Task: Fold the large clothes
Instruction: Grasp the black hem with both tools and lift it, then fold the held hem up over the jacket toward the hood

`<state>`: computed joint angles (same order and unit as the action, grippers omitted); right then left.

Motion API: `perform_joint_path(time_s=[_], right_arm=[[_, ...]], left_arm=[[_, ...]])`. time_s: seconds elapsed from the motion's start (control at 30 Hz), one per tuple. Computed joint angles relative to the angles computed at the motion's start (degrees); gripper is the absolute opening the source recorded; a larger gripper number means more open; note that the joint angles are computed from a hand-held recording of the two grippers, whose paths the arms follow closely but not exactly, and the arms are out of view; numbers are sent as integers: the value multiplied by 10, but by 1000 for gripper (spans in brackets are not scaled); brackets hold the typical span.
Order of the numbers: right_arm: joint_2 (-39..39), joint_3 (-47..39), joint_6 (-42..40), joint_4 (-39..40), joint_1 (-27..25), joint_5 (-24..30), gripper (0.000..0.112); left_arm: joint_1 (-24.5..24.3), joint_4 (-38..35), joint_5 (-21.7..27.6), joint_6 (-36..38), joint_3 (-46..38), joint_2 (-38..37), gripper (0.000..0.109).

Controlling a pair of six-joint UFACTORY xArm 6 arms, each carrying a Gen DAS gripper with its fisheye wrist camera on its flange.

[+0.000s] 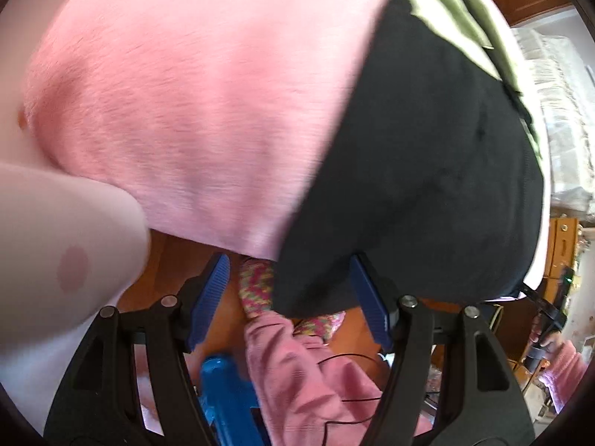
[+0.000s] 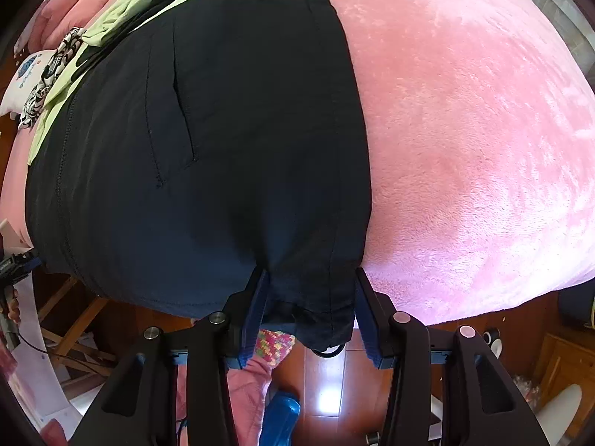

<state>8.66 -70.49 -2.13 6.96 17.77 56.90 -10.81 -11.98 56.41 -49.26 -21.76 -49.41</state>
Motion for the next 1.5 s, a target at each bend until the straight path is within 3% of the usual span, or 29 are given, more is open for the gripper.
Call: perform_joint_path(time_s=[0.13,0.23,0.4,0.5,0.57,0.63,0.7,0.8,0.93,1.13,1.23,1.37,1.5], right_arm=[[1,-7,4,-3,5,6,46],[0,1,7,-1,8,0,46],[6,-11,5,17,2,11,32],[10,-28,7,26,-2,32,23],[9,-36,28,37,-4,42,20],[-5,-30,42,61,-3,30,18],[-24,-20,54,96,2,17,16],[-41,-17,60,139,12,17,14],[-51,-34,63,164,29,26,14],[-57,-80,80,251,24,4,13],[-57,-101,99,284,21,-23,12],[-13,-183,100,329,11,-32,12],[73,-328,137,329,4,-20,12]], left_arm=[[36,-92,-31,81,21,4,65],[34,-146,-57,139,18,27,65],[26,-146,-58,150,9,47,62],[13,-94,-41,77,1,39,43],[-7,-39,-21,11,-12,25,23],[-35,22,-2,-64,-32,20,13],[-57,51,-8,-118,-47,11,11],[-98,95,-53,-219,-59,-9,9],[-134,165,-85,-325,-120,25,8],[-138,228,-85,-395,-247,100,7],[-150,308,-58,-452,-314,121,7],[-119,380,-18,-448,-427,170,1],[-29,346,-113,-369,-494,226,0]])
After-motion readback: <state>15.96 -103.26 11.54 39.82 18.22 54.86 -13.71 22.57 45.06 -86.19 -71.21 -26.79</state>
